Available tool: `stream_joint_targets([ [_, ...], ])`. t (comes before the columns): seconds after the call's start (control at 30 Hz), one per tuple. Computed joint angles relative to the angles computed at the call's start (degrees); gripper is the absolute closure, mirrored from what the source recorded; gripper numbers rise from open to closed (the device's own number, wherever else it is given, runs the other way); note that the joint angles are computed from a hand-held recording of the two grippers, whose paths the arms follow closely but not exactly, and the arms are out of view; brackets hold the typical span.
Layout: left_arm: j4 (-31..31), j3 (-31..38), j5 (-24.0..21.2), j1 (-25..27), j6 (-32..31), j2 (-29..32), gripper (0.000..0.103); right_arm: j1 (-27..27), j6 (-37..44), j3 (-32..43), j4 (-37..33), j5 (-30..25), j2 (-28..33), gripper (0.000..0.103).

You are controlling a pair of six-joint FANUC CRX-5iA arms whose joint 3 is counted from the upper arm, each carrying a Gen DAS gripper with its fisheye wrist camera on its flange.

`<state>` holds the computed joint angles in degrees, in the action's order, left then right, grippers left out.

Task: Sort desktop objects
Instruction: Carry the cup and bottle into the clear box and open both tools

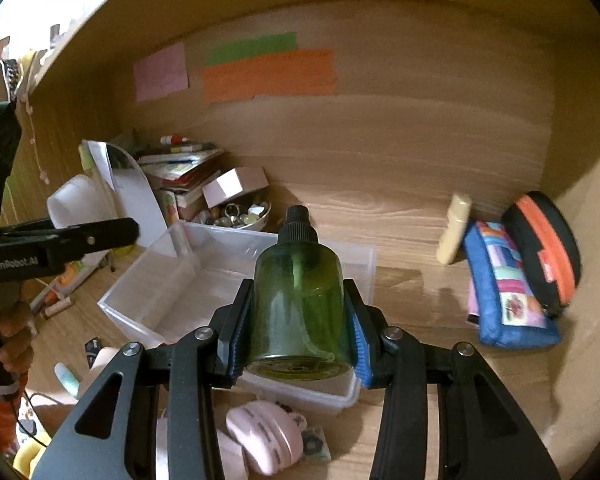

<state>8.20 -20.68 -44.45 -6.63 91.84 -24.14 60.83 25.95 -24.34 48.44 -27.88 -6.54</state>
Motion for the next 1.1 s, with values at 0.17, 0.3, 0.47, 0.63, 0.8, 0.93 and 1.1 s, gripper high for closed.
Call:
stream_joint_targets([
  [0.17,3.77,0.4,-1.52,0.73,-3.93,3.6,0.034,-1.17,8.94,5.26,-10.74,-0.03,4.1,0.065],
  [0.3,1.37,2.45,-2.64,-0.24,-3.21,6.73,0.034,-1.92,16.65,9.8,-18.95,-1.83,7.19,0.065],
  [0.47,-1.64,4.72,-4.2,-1.29,-2.95,10.1,0.034,-2.57,25.39,14.78,-26.21,-5.47,10.5,0.065],
  [0.63,-2.84,6.42,-5.79,-1.91,-3.56,12.9,0.034,-2.56,28.17,16.94,-26.49,-8.55,12.51,0.065],
  [0.8,-4.76,8.62,-7.12,-3.03,-3.92,15.55,0.034,-2.67,30.57,19.0,-26.92,-11.56,14.3,0.065],
  [0.93,-5.12,9.82,-8.52,-3.65,-4.68,17.22,0.034,-2.71,31.76,20.21,-26.85,-13.68,15.39,0.065],
  [1.1,-8.27,11.14,-9.89,-5.19,-3.73,18.64,0.034,-2.58,33.47,21.53,-26.67,-16.15,16.65,0.065],
])
